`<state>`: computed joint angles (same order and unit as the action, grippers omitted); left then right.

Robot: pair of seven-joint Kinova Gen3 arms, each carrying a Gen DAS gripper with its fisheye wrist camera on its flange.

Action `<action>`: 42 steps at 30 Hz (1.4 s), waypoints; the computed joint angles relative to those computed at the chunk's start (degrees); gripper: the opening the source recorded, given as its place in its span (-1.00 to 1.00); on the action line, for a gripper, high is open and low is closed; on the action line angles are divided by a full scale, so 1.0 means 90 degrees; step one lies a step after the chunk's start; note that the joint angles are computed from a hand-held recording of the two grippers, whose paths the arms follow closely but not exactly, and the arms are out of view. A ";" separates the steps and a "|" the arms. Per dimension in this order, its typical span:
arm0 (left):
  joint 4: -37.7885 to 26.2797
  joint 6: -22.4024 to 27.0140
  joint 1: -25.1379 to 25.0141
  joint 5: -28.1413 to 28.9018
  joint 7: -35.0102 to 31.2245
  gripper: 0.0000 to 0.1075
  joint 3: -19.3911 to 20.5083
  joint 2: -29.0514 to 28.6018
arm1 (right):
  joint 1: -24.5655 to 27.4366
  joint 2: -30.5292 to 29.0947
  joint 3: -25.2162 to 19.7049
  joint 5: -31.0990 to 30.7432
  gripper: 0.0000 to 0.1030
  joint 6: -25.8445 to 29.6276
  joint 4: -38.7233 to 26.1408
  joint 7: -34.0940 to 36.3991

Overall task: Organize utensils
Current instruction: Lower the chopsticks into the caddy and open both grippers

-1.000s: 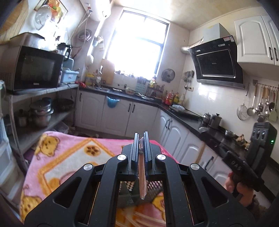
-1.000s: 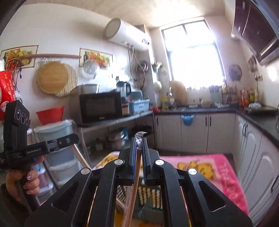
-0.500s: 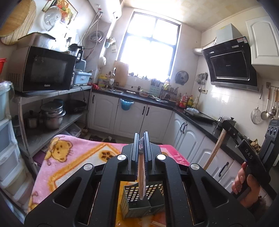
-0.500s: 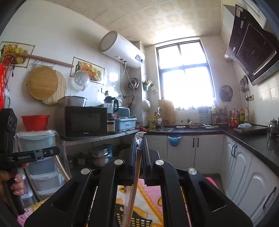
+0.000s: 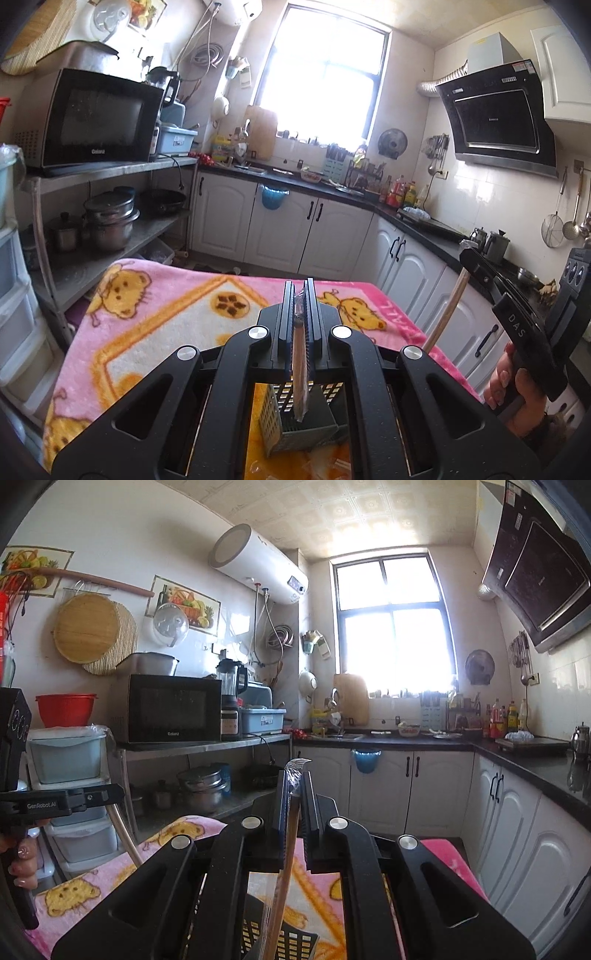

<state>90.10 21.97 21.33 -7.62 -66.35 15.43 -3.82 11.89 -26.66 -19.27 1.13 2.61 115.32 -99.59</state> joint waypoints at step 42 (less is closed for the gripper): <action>0.0814 -0.0107 0.0022 0.0282 0.0071 0.41 0.0050 -0.0165 | -0.0667 -0.0481 0.0416 0.0332 -0.05 0.2226 0.0210 -0.1129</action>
<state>97.42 21.01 21.52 -5.08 -65.72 15.88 -5.30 5.89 -30.98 -15.52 4.11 22.64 117.21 -109.75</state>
